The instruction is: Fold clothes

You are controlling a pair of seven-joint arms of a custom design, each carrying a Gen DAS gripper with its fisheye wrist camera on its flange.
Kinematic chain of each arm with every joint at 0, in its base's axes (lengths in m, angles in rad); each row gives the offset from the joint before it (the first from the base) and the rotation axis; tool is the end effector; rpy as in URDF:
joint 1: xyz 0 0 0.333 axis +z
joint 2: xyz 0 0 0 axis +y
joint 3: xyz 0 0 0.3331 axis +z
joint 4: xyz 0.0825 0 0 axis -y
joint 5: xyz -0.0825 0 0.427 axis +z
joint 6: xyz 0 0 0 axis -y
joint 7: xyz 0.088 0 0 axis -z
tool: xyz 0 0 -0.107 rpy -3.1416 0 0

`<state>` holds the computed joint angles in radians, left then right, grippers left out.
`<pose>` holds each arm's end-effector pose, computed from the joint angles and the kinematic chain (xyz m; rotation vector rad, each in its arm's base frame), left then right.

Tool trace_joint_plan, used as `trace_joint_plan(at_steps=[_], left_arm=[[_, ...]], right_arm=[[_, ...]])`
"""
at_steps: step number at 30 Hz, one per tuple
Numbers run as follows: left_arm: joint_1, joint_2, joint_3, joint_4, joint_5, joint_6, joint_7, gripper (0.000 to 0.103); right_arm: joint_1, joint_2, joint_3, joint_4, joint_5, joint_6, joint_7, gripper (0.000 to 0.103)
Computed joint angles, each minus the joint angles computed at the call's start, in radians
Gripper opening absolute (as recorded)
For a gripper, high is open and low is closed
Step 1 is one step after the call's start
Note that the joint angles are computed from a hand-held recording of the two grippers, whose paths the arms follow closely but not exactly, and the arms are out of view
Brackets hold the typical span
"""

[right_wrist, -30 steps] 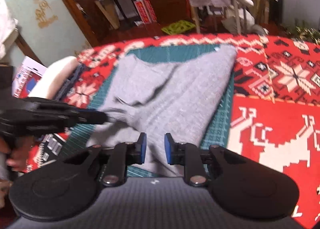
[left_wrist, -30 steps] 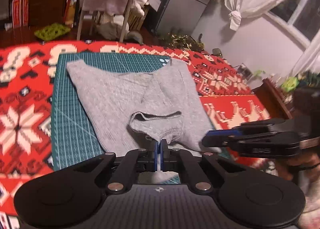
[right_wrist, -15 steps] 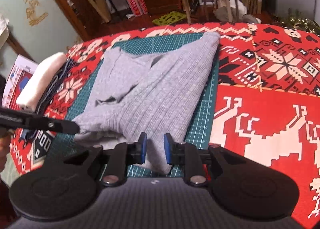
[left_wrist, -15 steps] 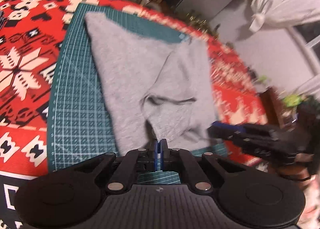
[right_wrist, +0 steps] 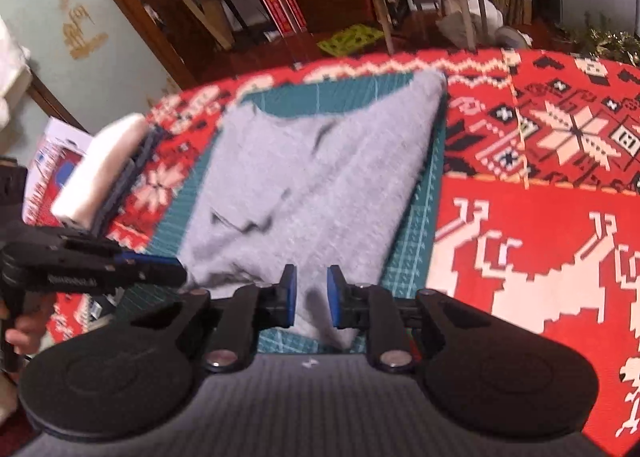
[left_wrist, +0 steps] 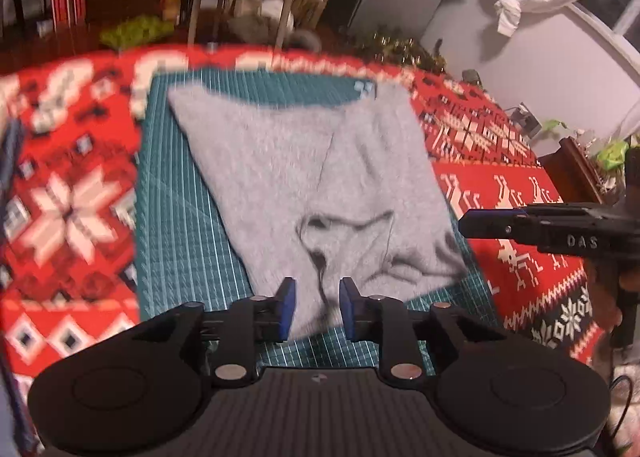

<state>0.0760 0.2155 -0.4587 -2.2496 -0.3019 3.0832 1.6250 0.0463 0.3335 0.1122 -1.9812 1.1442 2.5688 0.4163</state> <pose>0.5809 -0.2016 0.3319 -1.8818 2.0810 -0.9028 0.6572 0.0873 0.3047 -1.9568 1.3317 0.0165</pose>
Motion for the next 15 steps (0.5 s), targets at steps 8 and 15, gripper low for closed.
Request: trace_joint_plan(at_steps=[8, 15], left_arm=[[-0.220, 0.060, 0.196, 0.065, 0.223, 0.118, -0.112, 0.032], [-0.419, 0.155, 0.390, 0.168, 0.372, 0.087, -0.222, 0.025]], right_arm=[[-0.025, 0.023, 0.001, 0.036, 0.075, -0.015, -0.007, 0.019], [-0.044, 0.045, 0.001, 0.061, 0.125, -0.034, -0.002, 0.019]])
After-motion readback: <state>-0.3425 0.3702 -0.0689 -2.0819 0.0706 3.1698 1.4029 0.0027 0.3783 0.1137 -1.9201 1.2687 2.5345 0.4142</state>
